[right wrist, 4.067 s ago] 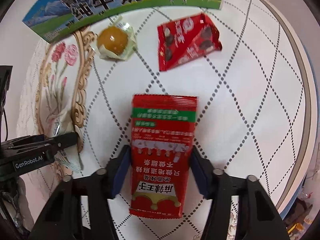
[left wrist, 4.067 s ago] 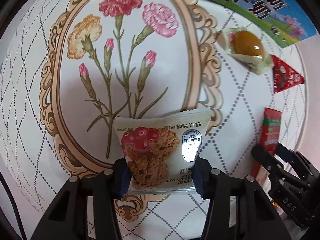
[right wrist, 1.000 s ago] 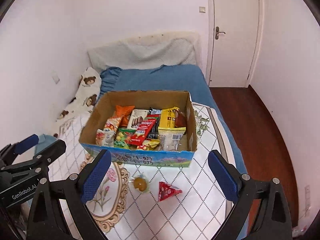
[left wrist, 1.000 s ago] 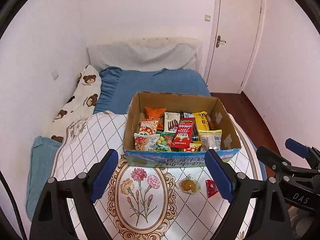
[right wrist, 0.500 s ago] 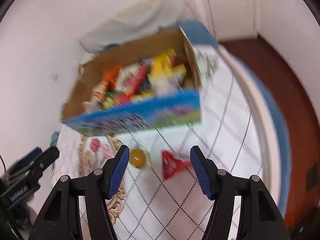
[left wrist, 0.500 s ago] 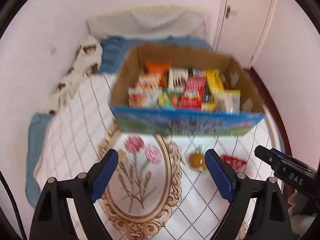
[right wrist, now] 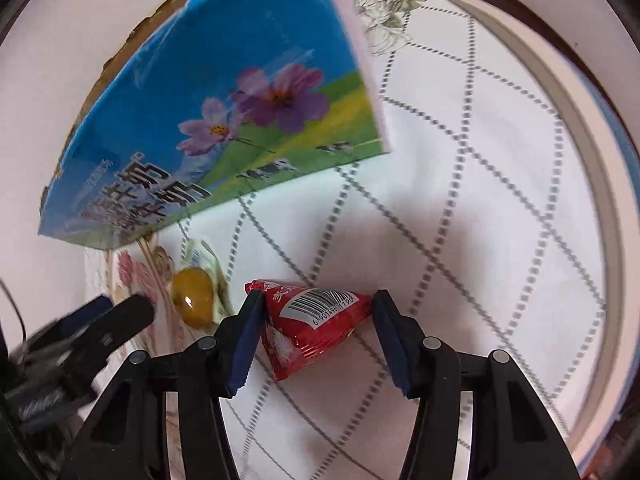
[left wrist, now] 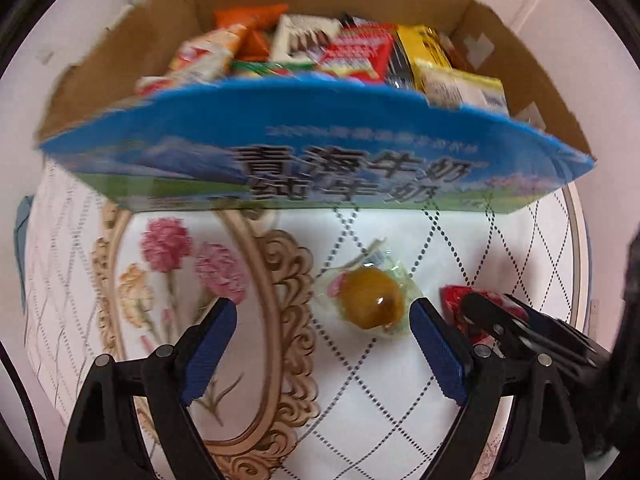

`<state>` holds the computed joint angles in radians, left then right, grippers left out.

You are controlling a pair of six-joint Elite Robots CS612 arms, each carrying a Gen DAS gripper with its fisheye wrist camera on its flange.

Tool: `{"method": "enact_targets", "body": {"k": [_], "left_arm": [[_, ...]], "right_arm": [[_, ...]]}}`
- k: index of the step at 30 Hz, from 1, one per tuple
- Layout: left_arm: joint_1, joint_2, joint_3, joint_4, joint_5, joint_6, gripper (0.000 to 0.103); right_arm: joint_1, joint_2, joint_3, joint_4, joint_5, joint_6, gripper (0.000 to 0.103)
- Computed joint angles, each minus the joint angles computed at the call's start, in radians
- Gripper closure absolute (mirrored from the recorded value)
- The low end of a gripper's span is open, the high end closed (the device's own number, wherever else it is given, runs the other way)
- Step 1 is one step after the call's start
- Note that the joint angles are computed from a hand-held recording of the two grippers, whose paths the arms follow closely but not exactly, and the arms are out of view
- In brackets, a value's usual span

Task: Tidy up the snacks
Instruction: 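Grasp the wrapped egg with left tool while right tool grasps red triangular bag, then carry the egg and red bag into the box and open both tools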

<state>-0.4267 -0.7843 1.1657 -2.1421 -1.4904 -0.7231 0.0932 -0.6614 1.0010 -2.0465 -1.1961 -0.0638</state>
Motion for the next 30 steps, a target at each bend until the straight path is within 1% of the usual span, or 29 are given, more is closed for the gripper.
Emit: {"method": "enact_targets", "body": {"k": [1, 2, 3, 4, 5, 7, 10, 12, 13, 15, 17, 18, 19, 20, 21, 22, 23, 24, 25, 27, 28, 30], "left_arm": [[0.000, 0.006, -0.004, -0.003, -0.004, 0.004, 0.016], [0.000, 0.014, -0.012, -0.003, -0.012, 0.011, 0.020], [0.001, 0.026, -0.023, 0.003, -0.028, 0.023, 0.031], [0.002, 0.033, -0.029, 0.006, -0.045, 0.033, 0.048], [0.003, 0.045, -0.042, 0.019, -0.071, 0.051, 0.049], [-0.003, 0.051, -0.047, 0.023, -0.048, 0.071, 0.048], [-0.006, 0.065, -0.068, 0.060, -0.044, 0.096, 0.042], [-0.007, 0.062, -0.060, 0.047, -0.042, 0.096, 0.043], [-0.008, 0.059, -0.056, 0.042, -0.044, 0.099, 0.046], [-0.011, 0.037, -0.025, 0.028, -0.061, 0.090, 0.049], [-0.015, 0.003, 0.034, 0.000, -0.086, 0.079, 0.050], [-0.017, -0.008, 0.054, -0.005, -0.095, 0.079, 0.050], [-0.023, -0.028, 0.095, -0.021, -0.111, 0.080, 0.050], [-0.026, -0.037, 0.114, -0.028, -0.115, 0.079, 0.049], [-0.030, -0.047, 0.139, -0.038, -0.119, 0.078, 0.044], [-0.033, -0.054, 0.161, -0.052, -0.127, 0.072, 0.040], [-0.029, -0.051, 0.178, -0.058, -0.177, 0.053, 0.040], [-0.028, -0.050, 0.185, -0.067, -0.190, 0.040, 0.040], [-0.030, -0.052, 0.197, -0.087, -0.184, 0.029, 0.040], [-0.039, -0.055, 0.200, -0.086, -0.155, 0.023, 0.043], [-0.042, -0.058, 0.205, -0.095, -0.150, 0.019, 0.054], [-0.049, -0.066, 0.215, -0.108, -0.150, 0.003, 0.054]], "right_arm": [[-0.005, -0.007, 0.010, 0.000, -0.005, -0.002, 0.045], [-0.009, -0.012, 0.019, 0.003, -0.009, -0.001, 0.046], [-0.012, -0.015, 0.024, 0.004, -0.014, -0.001, 0.045], [-0.014, -0.017, 0.024, 0.009, -0.019, -0.005, 0.045], [-0.015, -0.019, 0.029, 0.012, -0.026, -0.006, 0.045], [-0.017, -0.026, 0.042, 0.010, -0.037, -0.006, 0.045], [-0.015, -0.030, 0.053, 0.009, -0.043, -0.007, 0.045], [-0.013, -0.034, 0.058, 0.011, -0.046, -0.014, 0.045], [-0.010, -0.038, 0.061, 0.014, -0.050, -0.023, 0.045], [-0.007, -0.046, 0.069, 0.017, -0.048, -0.038, 0.045], [0.000, -0.060, 0.086, 0.035, -0.058, -0.078, 0.045], [0.005, -0.069, 0.101, 0.035, -0.072, -0.102, 0.045], [0.013, -0.082, 0.122, 0.029, -0.102, -0.142, 0.045], [0.020, -0.091, 0.141, 0.016, -0.127, -0.168, 0.045], [0.025, -0.099, 0.161, 0.006, -0.143, -0.188, 0.045], [0.027, -0.102, 0.172, 0.003, -0.147, -0.192, 0.045], [0.028, -0.102, 0.179, -0.002, -0.150, -0.188, 0.045], [0.030, -0.101, 0.181, -0.005, -0.154, -0.182, 0.045], [0.033, -0.099, 0.182, -0.011, -0.163, -0.178, 0.045], [0.038, -0.096, 0.185, -0.020, -0.176, -0.173, 0.044], [0.040, -0.096, 0.187, -0.024, -0.182, -0.173, 0.044], [0.043, -0.101, 0.194, -0.034, -0.181, -0.179, 0.045]]}}
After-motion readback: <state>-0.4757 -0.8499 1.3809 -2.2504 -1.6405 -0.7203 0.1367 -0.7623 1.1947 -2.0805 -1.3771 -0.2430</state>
